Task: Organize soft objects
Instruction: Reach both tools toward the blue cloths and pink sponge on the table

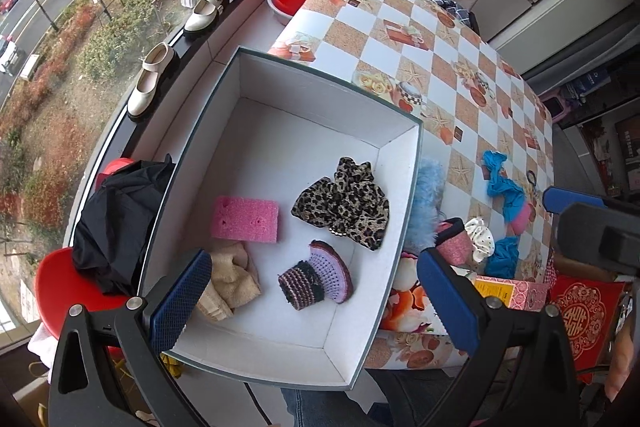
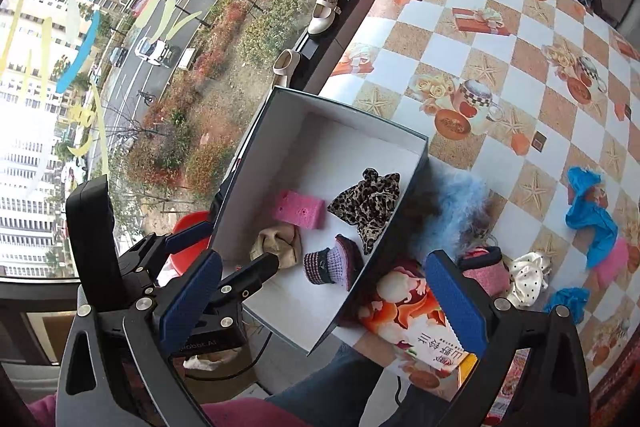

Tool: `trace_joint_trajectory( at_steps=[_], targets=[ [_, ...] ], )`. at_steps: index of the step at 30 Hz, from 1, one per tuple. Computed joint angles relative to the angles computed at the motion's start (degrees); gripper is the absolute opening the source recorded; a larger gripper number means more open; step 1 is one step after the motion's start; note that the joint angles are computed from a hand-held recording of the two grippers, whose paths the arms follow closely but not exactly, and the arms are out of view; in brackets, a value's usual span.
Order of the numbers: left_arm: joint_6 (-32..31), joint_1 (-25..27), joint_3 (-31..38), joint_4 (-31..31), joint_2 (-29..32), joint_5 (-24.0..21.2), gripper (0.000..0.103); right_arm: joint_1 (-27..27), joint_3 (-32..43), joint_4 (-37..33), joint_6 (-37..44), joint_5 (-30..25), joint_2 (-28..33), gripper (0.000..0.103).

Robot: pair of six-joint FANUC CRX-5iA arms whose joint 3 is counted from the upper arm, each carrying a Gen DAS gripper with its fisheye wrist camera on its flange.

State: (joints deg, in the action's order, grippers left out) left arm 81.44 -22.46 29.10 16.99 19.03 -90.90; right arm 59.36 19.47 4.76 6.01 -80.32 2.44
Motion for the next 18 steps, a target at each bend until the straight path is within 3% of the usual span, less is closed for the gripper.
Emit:
trace_joint_trajectory(
  at_steps=[7,13,18],
  targets=[
    [-2.1,-4.7,9.0,1.8,5.5,-4.6,0.103,7.0,-13.2,7.1,-19.0,0.0,-13.8,0.102],
    [-3.0,-10.8,20.9,0.0,12.7,-10.1,0.103,17.0,-22.6,13.6,-39.0,-12.0,-25.9,0.102],
    [-3.3,-16.2,36.4,-2.3,21.9,-16.6,0.103,30.7,-32.9,14.9,-62.5,-21.5,-37.5,0.102]
  ],
)
